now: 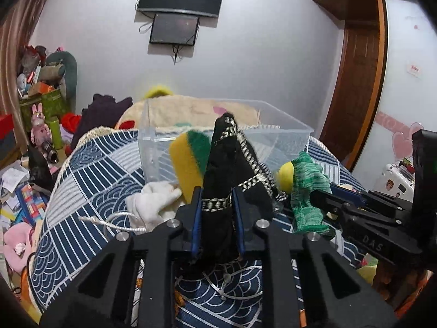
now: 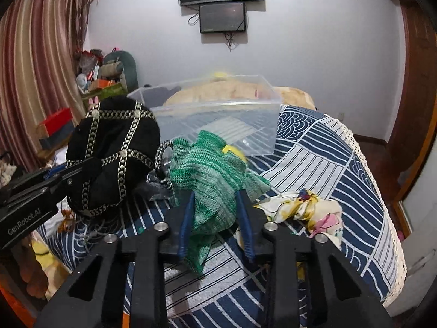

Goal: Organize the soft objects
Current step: 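Grasp the green knit item with the right tool while the left tool grasps the black chain bag, then carry the green item into the clear box with the right tool while the left drops the black bag in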

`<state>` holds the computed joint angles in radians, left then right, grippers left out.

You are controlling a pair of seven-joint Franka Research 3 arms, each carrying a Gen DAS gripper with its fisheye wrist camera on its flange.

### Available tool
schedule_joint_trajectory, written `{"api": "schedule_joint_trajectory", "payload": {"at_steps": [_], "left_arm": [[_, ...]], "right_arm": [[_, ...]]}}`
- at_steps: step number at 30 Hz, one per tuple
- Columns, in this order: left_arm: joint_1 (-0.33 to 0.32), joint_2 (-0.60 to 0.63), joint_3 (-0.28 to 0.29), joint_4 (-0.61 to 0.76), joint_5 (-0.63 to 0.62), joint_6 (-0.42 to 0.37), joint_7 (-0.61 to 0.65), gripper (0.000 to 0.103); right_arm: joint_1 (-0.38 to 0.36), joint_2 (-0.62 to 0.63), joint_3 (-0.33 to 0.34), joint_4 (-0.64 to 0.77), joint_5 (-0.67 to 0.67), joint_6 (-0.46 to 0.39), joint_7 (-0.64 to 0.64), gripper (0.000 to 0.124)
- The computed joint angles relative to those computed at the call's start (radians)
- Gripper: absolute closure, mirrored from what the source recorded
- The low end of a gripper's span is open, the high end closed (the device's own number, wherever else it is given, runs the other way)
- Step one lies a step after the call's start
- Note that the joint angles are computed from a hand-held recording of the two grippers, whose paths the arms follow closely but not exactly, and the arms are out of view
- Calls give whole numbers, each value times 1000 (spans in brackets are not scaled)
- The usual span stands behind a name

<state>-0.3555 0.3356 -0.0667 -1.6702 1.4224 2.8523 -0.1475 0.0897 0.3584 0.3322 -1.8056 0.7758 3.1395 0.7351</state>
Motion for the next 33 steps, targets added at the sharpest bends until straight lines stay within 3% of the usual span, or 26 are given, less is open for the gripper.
{"api": "schedule_joint_trajectory", "payload": {"at_steps": [7,12,17,24,30,33], "left_arm": [[10,-29,-10,-13,70,35,-76,90],[15,-38,-21,-9,76,45,-66,92],[8,-51,-30,0,61,5,-26,92],[22,-62,-29,29,39,8,20,92],[41,-40,-15,90,-12,30,85,92],[47,-18,-7,129,-73,34,159,92]], "right_arm": [[-173,-9,204,3,234,45,-231,106],[-226,-10,279,31,407,71,-403,109],[-195,-23,252,62,493,77,-481,109],[-191,-39,254,110,684,86,-680,109],[-132,-41,186,143,719,78,-716,109],[-82,-34,128,161,664,70,-661,109]]}}
